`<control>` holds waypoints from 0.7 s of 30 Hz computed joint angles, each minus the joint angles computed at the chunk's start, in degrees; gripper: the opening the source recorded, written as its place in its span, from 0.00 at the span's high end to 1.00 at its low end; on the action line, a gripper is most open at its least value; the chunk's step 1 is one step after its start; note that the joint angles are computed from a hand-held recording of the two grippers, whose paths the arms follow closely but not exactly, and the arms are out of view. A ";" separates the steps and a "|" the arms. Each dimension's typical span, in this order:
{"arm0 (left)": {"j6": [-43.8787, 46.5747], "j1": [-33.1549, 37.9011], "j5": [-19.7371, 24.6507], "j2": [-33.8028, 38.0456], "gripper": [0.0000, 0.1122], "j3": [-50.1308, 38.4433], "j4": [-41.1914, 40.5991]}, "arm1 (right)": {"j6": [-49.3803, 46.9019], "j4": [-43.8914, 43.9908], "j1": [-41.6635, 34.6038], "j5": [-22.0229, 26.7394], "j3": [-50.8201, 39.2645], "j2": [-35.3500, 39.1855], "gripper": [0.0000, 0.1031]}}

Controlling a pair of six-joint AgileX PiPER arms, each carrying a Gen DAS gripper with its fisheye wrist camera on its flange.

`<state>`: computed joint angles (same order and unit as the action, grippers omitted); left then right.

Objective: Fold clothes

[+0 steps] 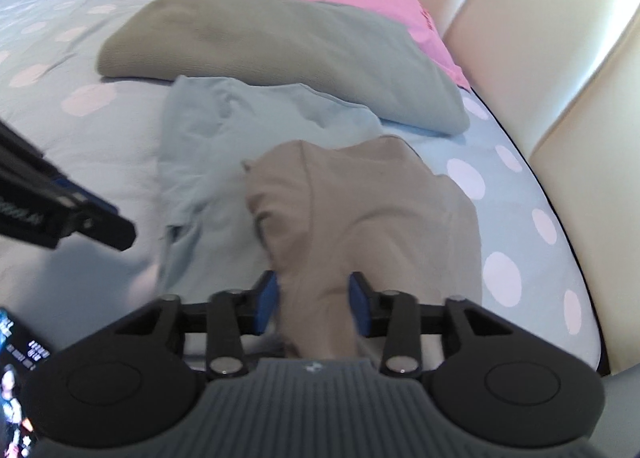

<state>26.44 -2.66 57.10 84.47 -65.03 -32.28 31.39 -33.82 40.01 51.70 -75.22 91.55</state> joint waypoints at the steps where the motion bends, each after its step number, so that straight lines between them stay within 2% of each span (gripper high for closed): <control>1: 0.40 -0.04 -0.04 0.44 0.89 -0.10 -0.58 | 0.00 1.24 -0.97 -0.40 0.04 -0.21 0.91; 4: 2.48 0.39 0.00 1.63 0.89 -0.14 -3.29 | 0.78 3.12 -2.37 -0.67 0.92 -2.34 0.95; 6: 3.86 0.78 0.16 2.26 0.89 -0.08 -5.20 | 1.53 1.87 -1.94 1.11 1.21 -3.36 0.95; 11: 6.05 0.69 0.46 3.55 0.89 -0.57 -7.53 | -1.10 4.90 -3.34 4.56 1.31 -4.27 0.95; 15: 6.45 1.45 1.76 5.53 0.88 -1.61 -12.56 | -2.45 7.31 -4.84 3.28 2.41 -3.92 0.95; 18: 4.49 2.07 3.56 7.44 0.81 -3.00 -16.10 | -2.14 8.06 -5.59 3.01 1.97 -3.41 0.95; 21: 2.36 1.66 4.02 8.56 0.67 -3.71 -18.20 | -2.05 7.93 -5.66 2.80 2.26 -3.29 0.94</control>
<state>28.80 -1.01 61.12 93.03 -68.74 -50.48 29.34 -25.88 34.36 54.50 -72.96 88.26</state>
